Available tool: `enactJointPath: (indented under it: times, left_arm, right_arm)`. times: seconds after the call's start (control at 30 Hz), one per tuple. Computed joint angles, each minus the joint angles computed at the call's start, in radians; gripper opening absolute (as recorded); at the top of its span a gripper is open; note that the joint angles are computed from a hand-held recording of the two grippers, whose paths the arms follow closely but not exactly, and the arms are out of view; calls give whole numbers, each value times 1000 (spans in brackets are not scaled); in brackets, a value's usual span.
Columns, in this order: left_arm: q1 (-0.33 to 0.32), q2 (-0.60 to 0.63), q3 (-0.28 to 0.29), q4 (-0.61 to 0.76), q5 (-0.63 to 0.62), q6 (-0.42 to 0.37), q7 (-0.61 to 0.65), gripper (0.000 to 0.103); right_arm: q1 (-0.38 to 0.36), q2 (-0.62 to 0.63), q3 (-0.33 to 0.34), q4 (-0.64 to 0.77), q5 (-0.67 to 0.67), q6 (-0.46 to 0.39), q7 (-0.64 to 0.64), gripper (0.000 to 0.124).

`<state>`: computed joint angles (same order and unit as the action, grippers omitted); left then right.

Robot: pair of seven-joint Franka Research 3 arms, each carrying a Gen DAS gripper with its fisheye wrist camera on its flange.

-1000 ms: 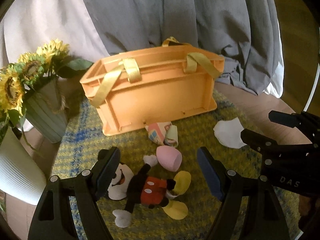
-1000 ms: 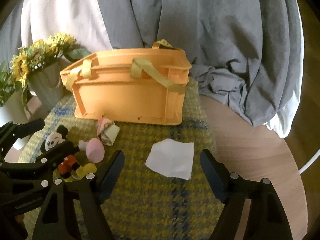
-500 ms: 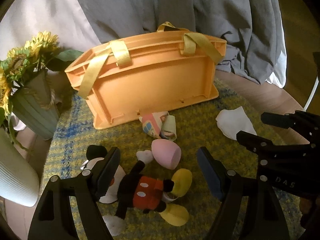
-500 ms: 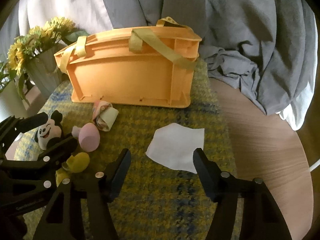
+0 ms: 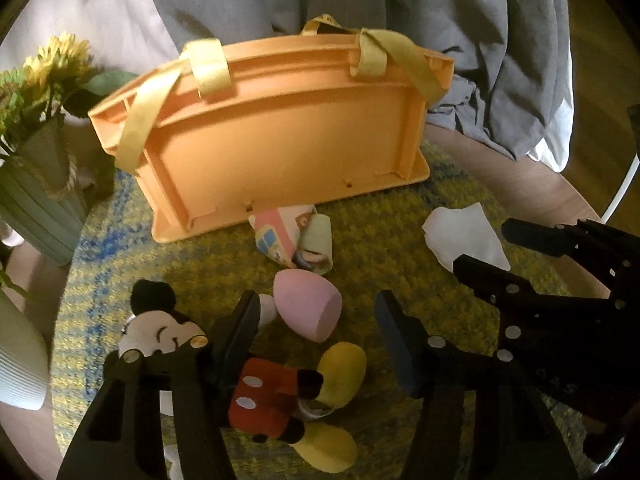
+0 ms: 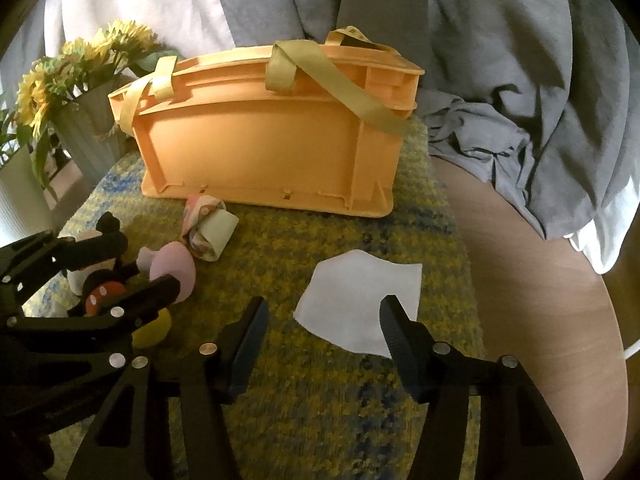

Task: Organize soft objects
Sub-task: 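Grasp the pink sponge with the left tool while the right tool grasps the white cloth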

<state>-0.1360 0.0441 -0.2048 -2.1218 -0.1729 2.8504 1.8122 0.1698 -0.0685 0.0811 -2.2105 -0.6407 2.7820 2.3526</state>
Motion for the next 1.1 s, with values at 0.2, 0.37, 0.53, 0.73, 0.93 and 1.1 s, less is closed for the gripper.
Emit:
enactJointPath:
  times: [0.2, 0.37, 0.53, 0.73, 0.93, 1.1]
  left_arm:
    - [5, 29, -3, 33, 5, -40, -7, 58]
    - [12, 45, -8, 55, 11, -71, -23, 57]
    - [15, 62, -8, 77, 42, -89, -53, 57]
    - [13, 81, -9, 98, 89, -104, -94, 54]
    - [9, 94, 3, 108, 179, -116, -174, 39]
    - [21, 89, -8, 99, 159, -107, -164, 37]
  right_arm:
    - [9, 23, -14, 5, 78, 9, -70, 48]
    - [16, 32, -18, 5, 111, 17, -112, 46]
    - [24, 49, -24, 16, 111, 11, -122, 38]
    - [29, 60, -38, 20, 141, 10, -129, 27]
    - [35, 67, -42, 23, 180, 13, -164, 10]
    - [37, 58, -41, 11, 230, 43, -189, 5]
